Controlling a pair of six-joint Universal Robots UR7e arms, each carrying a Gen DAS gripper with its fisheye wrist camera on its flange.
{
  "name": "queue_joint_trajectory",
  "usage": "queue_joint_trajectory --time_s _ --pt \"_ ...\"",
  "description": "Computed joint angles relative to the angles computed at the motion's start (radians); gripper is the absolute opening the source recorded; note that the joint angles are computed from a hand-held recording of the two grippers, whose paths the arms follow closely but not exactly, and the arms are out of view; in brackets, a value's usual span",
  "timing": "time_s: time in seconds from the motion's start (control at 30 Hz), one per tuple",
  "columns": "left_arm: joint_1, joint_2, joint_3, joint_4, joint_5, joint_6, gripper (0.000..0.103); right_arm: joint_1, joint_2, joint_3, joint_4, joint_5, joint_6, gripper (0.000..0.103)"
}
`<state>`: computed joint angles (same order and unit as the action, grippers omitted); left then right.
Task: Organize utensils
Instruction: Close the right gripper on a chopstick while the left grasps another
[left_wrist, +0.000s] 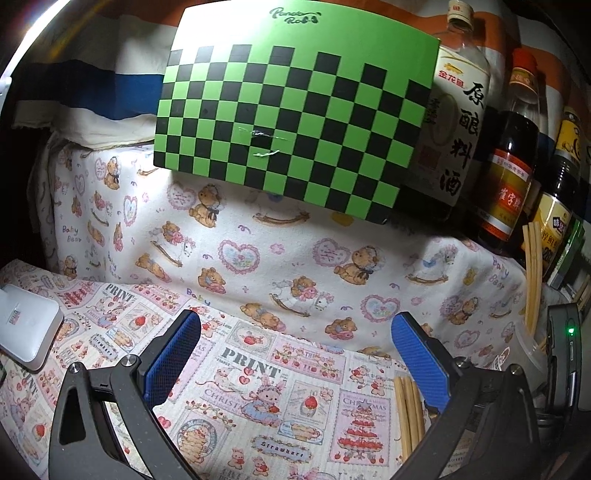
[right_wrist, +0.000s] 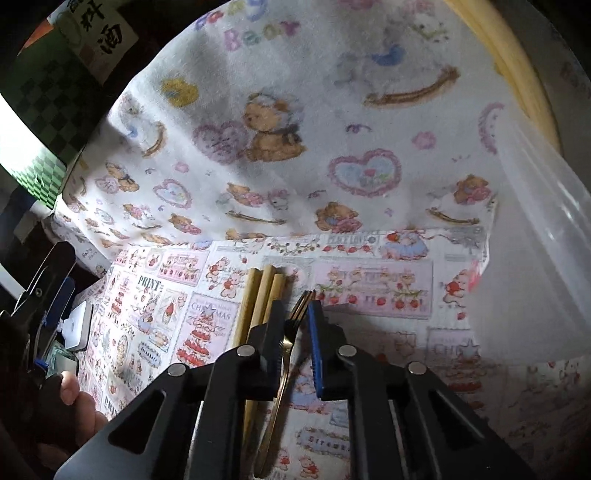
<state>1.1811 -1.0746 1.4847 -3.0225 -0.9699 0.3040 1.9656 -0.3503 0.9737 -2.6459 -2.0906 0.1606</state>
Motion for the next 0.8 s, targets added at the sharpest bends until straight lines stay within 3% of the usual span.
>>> queue_joint_trajectory --time_s 0.1,0.23,0.53,0.8 --pt "-0.005 -0.002 0.008 -0.022 0.008 0.021 0.102 0.017 0.037 -0.05 0.025 -0.046 -0.032 0.005" --pt "-0.018 -0.004 0.024 -0.047 0.021 0.053 0.102 0.056 0.106 -0.159 0.129 -0.197 -0.078 0.002" --pt "-0.034 -0.013 0.05 -0.061 0.036 0.069 0.102 0.073 0.159 -0.251 0.227 -0.291 -0.036 0.003" --pt "-0.053 -0.011 0.064 -0.043 0.077 0.107 0.102 0.085 0.228 -0.336 0.208 -0.34 -0.101 0.003"
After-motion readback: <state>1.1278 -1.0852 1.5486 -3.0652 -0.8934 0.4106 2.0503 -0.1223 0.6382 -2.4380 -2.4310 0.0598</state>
